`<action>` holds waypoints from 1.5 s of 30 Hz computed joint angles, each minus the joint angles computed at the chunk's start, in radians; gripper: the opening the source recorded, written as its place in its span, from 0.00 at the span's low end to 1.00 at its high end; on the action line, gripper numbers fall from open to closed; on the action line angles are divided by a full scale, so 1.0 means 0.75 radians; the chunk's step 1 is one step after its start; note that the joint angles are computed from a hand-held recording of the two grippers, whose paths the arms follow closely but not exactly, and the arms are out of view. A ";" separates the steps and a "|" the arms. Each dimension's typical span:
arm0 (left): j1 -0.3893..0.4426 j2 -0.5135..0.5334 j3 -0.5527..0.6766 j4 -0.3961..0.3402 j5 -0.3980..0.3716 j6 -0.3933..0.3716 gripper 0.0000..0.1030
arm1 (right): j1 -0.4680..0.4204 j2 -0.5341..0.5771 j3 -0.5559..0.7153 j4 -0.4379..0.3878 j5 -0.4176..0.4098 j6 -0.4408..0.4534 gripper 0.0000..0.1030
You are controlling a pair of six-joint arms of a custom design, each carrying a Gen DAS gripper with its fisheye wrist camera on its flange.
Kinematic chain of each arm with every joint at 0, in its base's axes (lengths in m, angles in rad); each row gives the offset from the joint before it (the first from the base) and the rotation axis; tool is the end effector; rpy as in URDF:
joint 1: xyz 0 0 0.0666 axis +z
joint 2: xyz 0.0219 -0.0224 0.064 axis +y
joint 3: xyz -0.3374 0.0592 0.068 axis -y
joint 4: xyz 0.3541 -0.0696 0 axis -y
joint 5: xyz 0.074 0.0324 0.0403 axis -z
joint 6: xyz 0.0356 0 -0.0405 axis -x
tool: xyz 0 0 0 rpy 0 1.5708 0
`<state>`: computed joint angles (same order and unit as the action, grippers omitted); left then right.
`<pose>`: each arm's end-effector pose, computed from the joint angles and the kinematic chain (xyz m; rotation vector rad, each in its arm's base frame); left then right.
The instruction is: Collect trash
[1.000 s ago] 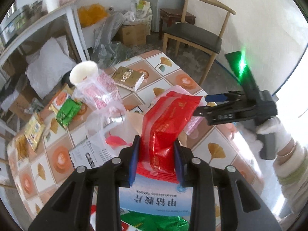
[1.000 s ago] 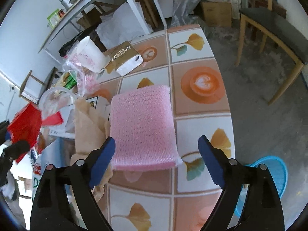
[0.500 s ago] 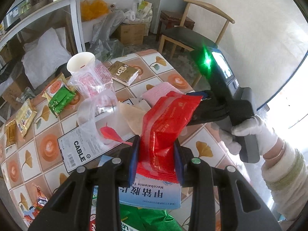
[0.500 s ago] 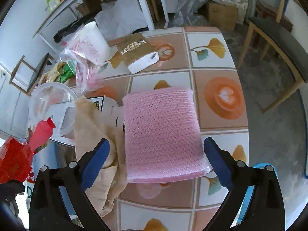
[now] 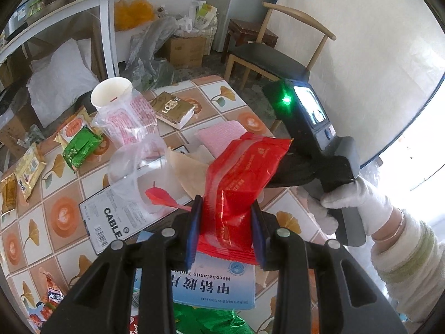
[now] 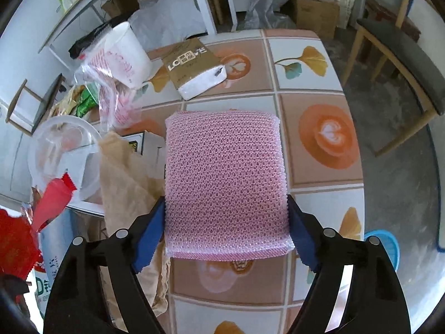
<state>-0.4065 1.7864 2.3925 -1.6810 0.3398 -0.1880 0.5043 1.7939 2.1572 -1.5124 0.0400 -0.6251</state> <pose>0.4567 -0.2100 0.5527 0.8825 2.4897 -0.5229 0.4724 0.2586 0.4704 0.1779 2.7461 0.2687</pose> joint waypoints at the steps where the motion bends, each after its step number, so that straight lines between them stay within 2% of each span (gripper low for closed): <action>1: 0.001 -0.004 -0.001 0.001 0.001 0.003 0.30 | -0.004 -0.023 -0.027 0.016 0.000 -0.010 0.74; 11: -0.022 -0.080 -0.042 0.029 0.004 0.043 0.30 | -0.037 -0.365 -0.342 0.216 -0.020 -0.111 0.74; 12: -0.026 -0.082 -0.035 0.025 0.006 0.047 0.30 | -0.027 -0.362 -0.325 0.224 -0.020 -0.127 0.74; 22: -0.103 -0.156 -0.113 0.054 0.004 0.100 0.30 | -0.026 -0.676 -0.680 0.547 -0.230 -0.293 0.74; 24: -0.119 -0.175 -0.142 0.062 -0.002 0.109 0.30 | -0.022 -0.707 -0.733 0.568 -0.255 -0.317 0.74; 26: -0.128 -0.197 -0.181 0.074 -0.007 0.120 0.30 | -0.002 -0.741 -0.781 0.556 -0.242 -0.341 0.74; 29: -0.129 -0.234 -0.236 0.089 0.001 0.133 0.30 | 0.012 -0.822 -0.894 0.618 -0.248 -0.407 0.74; 34: -0.123 -0.296 -0.332 0.121 0.017 0.139 0.30 | 0.040 -0.968 -1.035 0.661 -0.214 -0.489 0.74; 40: -0.138 -0.333 -0.409 0.136 0.010 0.150 0.30 | 0.024 -1.117 -1.204 0.796 -0.237 -0.612 0.75; 42: -0.151 -0.352 -0.445 0.151 0.018 0.164 0.30 | 0.037 -1.144 -1.238 0.803 -0.212 -0.634 0.75; 45: -0.195 -0.389 -0.516 0.176 0.036 0.201 0.30 | 0.093 -1.180 -1.274 0.739 -0.096 -0.655 0.75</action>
<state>-0.5526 1.4943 2.0055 -1.5488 0.3666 -0.0370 0.5743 0.9086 1.2020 -0.9578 -0.0321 -1.1163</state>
